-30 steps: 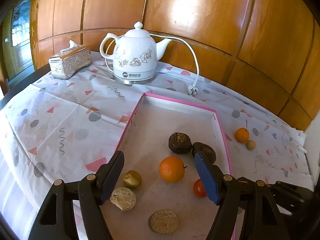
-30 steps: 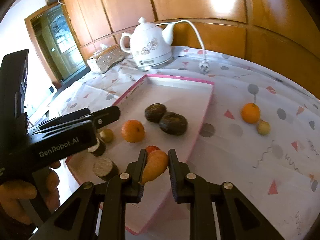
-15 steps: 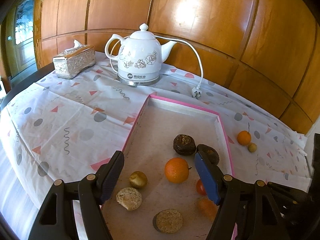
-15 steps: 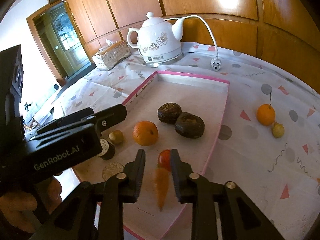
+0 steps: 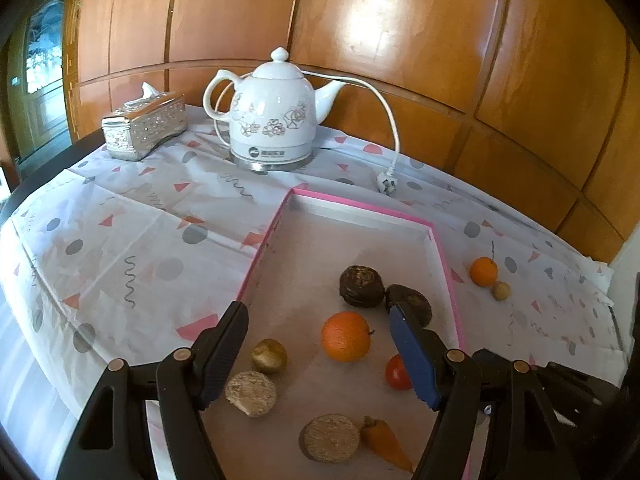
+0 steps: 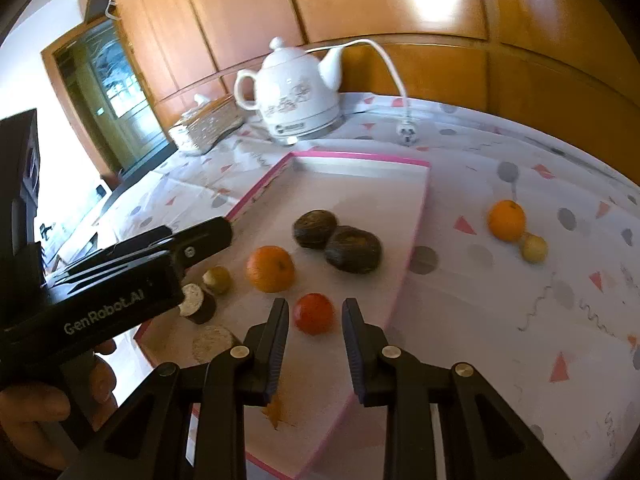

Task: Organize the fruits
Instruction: 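Lower the orange and carrot into the pink tray and open both tools, then move both tools from the tray toward the remaining tangerine and potato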

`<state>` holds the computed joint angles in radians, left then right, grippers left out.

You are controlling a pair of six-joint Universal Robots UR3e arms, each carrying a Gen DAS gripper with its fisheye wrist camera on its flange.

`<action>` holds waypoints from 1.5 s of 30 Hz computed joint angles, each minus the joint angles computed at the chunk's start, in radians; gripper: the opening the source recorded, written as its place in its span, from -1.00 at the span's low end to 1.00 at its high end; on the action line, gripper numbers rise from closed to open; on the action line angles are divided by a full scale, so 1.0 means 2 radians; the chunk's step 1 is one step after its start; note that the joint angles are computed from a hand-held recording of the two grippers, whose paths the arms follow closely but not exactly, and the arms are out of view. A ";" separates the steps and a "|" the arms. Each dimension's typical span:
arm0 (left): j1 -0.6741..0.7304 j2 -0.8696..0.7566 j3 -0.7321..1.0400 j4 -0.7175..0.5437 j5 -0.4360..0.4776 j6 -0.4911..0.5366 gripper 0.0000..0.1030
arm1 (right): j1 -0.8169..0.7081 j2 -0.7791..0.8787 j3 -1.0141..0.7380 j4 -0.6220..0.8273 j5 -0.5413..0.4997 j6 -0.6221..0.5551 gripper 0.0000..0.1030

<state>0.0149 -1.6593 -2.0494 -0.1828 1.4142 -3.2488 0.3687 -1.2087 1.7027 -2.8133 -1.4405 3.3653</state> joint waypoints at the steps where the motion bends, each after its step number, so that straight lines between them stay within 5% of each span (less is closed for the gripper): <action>1: -0.002 0.000 0.000 0.000 0.000 0.001 0.43 | -0.003 -0.003 0.006 -0.003 -0.001 0.003 -0.47; 21: -0.065 -0.047 0.059 -0.021 -0.014 0.022 0.42 | -0.126 -0.063 0.144 -0.060 -0.016 0.022 -0.47; 45: -0.129 -0.178 0.249 -0.089 -0.004 0.015 0.42 | -0.140 0.089 -0.056 0.020 -0.075 -0.035 -0.47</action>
